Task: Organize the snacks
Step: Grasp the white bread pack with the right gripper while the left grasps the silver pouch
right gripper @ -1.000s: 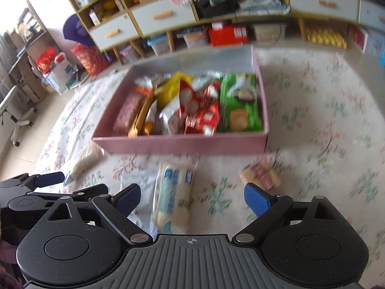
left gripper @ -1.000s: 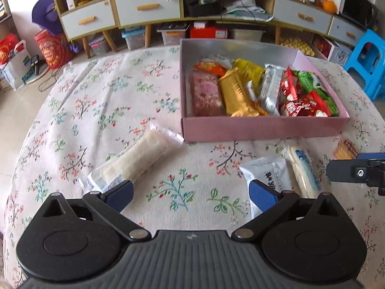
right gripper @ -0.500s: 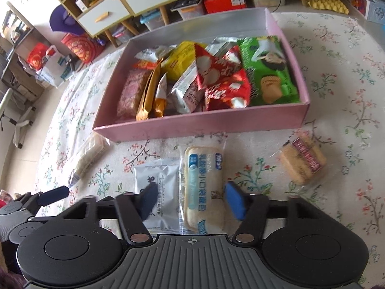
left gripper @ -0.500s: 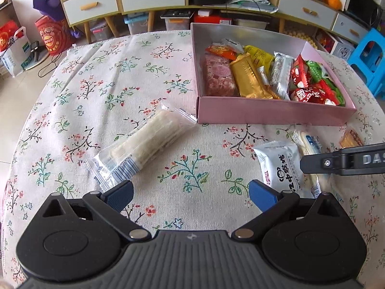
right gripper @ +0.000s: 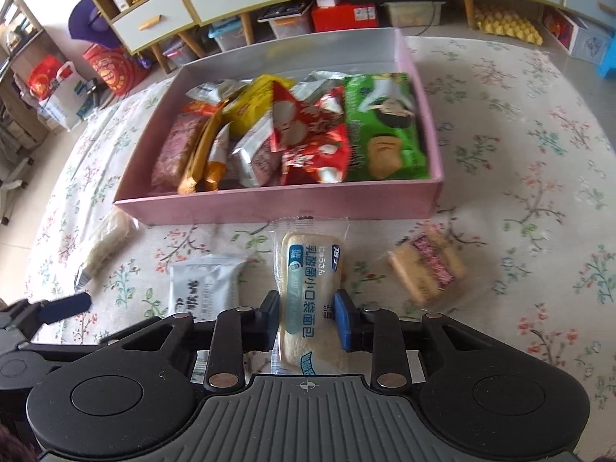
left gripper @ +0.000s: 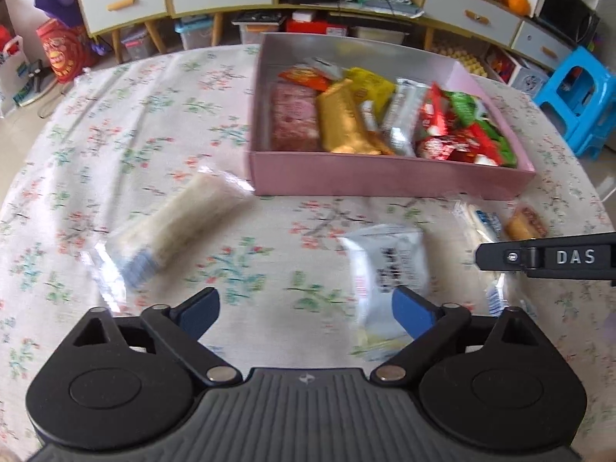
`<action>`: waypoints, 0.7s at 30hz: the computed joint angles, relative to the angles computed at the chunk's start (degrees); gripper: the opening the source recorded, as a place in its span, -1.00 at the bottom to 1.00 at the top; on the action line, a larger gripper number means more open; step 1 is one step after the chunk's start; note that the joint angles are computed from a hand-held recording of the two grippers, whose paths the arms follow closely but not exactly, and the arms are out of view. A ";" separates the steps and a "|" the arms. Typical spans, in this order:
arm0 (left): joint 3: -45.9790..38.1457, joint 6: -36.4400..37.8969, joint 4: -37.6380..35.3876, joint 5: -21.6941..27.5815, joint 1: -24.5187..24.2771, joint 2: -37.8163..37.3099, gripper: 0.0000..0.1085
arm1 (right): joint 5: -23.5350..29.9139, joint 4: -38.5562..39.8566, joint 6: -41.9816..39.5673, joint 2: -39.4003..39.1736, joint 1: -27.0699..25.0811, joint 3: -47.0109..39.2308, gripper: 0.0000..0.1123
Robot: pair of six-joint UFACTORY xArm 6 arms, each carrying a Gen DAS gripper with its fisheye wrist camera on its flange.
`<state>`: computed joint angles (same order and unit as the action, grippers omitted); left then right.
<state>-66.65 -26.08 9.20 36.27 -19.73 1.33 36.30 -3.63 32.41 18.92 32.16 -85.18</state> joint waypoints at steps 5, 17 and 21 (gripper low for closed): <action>-2.40 -0.27 -1.94 0.41 -1.85 2.33 0.61 | -1.08 1.24 0.02 -1.74 -1.24 2.55 -0.50; -5.18 -4.90 1.45 1.40 -4.04 5.35 0.41 | -2.36 5.06 -1.51 -3.33 -2.30 4.69 -0.49; -5.95 -5.72 4.21 2.21 -4.74 5.96 0.35 | -2.40 5.40 -1.47 -3.43 -2.35 4.80 -0.49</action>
